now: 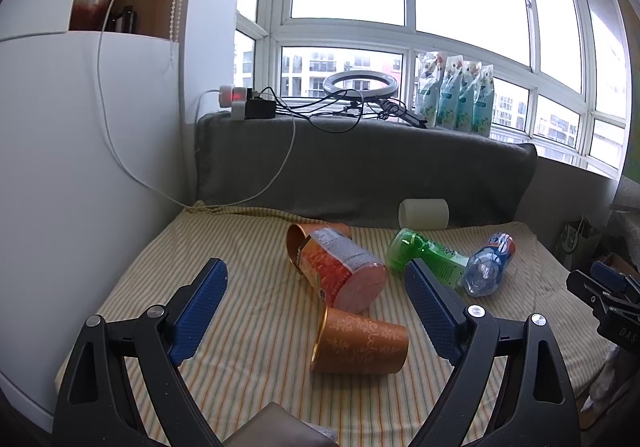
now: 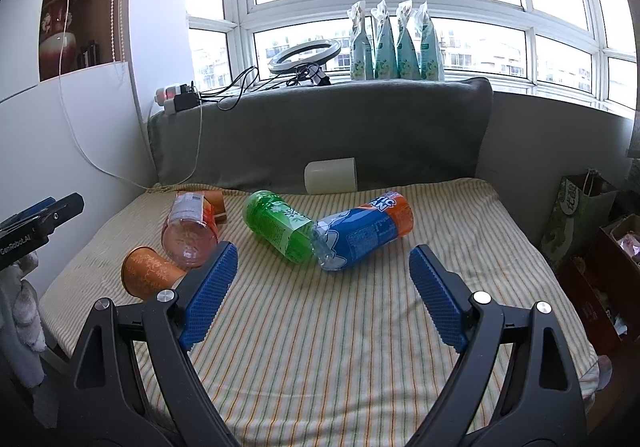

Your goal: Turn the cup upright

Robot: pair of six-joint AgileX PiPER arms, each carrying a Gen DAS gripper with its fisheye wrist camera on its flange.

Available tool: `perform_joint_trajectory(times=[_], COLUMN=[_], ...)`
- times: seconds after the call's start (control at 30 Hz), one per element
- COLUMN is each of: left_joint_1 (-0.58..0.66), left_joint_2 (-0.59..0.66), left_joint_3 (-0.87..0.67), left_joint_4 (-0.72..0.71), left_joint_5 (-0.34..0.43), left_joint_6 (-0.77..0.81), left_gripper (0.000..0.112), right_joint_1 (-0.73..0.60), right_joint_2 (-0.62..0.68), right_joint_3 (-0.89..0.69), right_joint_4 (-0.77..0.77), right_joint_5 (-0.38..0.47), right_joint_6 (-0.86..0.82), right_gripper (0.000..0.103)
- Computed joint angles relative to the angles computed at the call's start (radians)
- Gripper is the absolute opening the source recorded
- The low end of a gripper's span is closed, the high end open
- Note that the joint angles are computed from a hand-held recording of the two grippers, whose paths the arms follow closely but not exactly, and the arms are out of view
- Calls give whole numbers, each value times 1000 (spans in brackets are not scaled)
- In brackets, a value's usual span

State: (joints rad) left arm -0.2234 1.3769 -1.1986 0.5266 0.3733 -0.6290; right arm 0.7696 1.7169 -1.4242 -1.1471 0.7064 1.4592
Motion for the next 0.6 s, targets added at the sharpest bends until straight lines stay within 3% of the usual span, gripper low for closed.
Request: perform_joint_trajectory(times=[0.6], left_joint_1=[3], left_joint_2=[-11], left_joint_3=[8], left_joint_4=[9], left_joint_5=[-4], left_joint_6=[-11], left_gripper=[90], right_joint_1=[-4], right_joint_2=[-3], right_joint_3=[1], right_joint_4=[8], right_joint_5=[-3], right_joint_6=[-5], right_gripper=[90])
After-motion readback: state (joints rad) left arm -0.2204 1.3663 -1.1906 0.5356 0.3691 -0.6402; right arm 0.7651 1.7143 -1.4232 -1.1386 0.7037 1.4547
